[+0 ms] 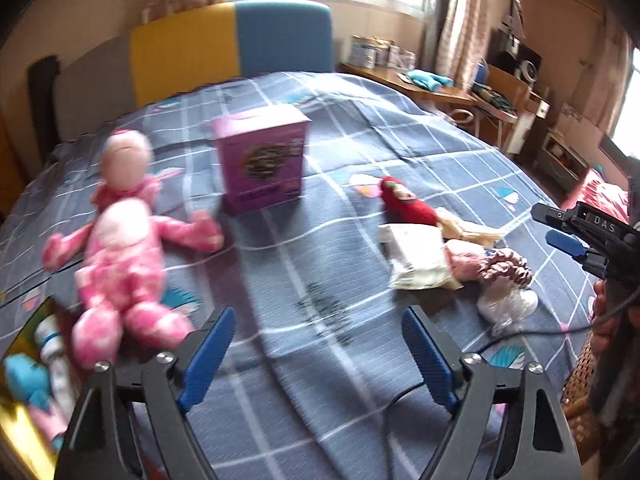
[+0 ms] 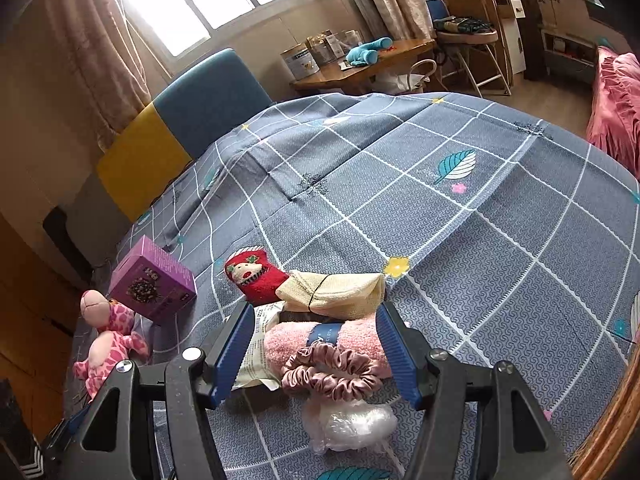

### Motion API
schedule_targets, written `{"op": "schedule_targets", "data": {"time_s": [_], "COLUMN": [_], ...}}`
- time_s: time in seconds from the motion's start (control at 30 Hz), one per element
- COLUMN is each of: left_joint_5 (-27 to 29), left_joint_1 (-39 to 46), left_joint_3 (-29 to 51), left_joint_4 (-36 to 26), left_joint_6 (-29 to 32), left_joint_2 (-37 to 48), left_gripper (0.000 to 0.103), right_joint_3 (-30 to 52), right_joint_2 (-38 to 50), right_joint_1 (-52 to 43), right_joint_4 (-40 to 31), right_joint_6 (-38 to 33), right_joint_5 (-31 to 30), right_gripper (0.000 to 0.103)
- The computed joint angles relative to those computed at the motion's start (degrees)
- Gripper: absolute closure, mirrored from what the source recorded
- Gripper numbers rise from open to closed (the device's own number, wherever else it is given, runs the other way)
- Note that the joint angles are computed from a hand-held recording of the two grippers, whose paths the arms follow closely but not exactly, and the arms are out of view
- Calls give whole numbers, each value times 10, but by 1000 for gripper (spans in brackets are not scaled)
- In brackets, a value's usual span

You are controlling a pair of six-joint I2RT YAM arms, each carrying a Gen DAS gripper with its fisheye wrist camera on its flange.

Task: Organize soft objects
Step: 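Grasp the white paper packet with the left tool while the right tool grasps the red knit sock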

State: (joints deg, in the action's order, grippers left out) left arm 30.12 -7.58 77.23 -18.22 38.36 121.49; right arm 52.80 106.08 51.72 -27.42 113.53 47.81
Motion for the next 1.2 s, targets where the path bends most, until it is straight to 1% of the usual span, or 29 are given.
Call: {"op": "schedule_targets", "data": {"time_s": [0.07, 0.2, 0.27, 0.4, 0.47, 0.5, 0.63, 0.7, 0.73, 0.77, 0.8, 0.87, 0.93, 1.0, 1.03, 1.1, 1.13, 1.2], "left_joint_5": [-16, -53, -71, -107, -118, -120, -148, -144, -132, -118, -103, -89, -70, -55, -51, -57, -63, -84], "left_joint_1": [-37, -107, -138, -185, -201, -208, -228, -226, -221, -215, -209, -197, -183, -160, -145, -120, -107, -84], "left_joint_3": [12, 36, 56, 120, 164, 188, 244, 273, 302, 328, 340, 332, 297, 256, 226, 173, 148, 108], "left_joint_4": [-2, 9, 7, -11, -35, -50, -71, -84, -107, -131, -143, -144, -130, -123, -112, -91, -76, -51], "left_joint_6": [-12, -53, -72, -108, -124, -131, -146, -160, -169, -176, -182, -180, -167, -152, -140, -102, -88, -62], "left_joint_2": [15, 50, 72, 125, 156, 173, 221, 244, 262, 277, 283, 275, 252, 219, 198, 162, 147, 129], "left_gripper": [27, 27, 28, 27, 25, 25, 25, 25, 30, 37, 38, 43, 44, 44, 44, 44, 44, 43], "right_joint_3": [-4, -29, -51, -77, -84, -87, -107, -117, -121, -124, -125, -126, -127, -122, -121, -130, -122, -82], "right_joint_2": [-2, -16, -25, -33, -35, -36, -43, -46, -47, -47, -46, -45, -45, -46, -48, -63, -69, -71], "right_joint_1": [2, 9, 8, 1, -1, -1, 1, 1, 1, 0, -1, -3, -3, -8, -17, -47, -65, -100], "right_joint_4": [9, 35, 66, 127, 148, 155, 182, 201, 209, 217, 222, 229, 240, 244, 252, 299, 298, 255], "right_joint_6": [-2, 15, 17, -9, -20, -23, -13, -12, -13, -17, -21, -26, -36, -64, -93, -179, -228, -327], "right_joint_5": [4, 19, 18, 7, 6, 6, 10, 9, 8, 6, 5, 1, -2, -13, -36, -96, -126, -157], "right_gripper": [39, 39, 39, 39, 39, 39, 39, 39, 39, 39, 39, 39, 39, 39, 39, 39, 39, 39]}}
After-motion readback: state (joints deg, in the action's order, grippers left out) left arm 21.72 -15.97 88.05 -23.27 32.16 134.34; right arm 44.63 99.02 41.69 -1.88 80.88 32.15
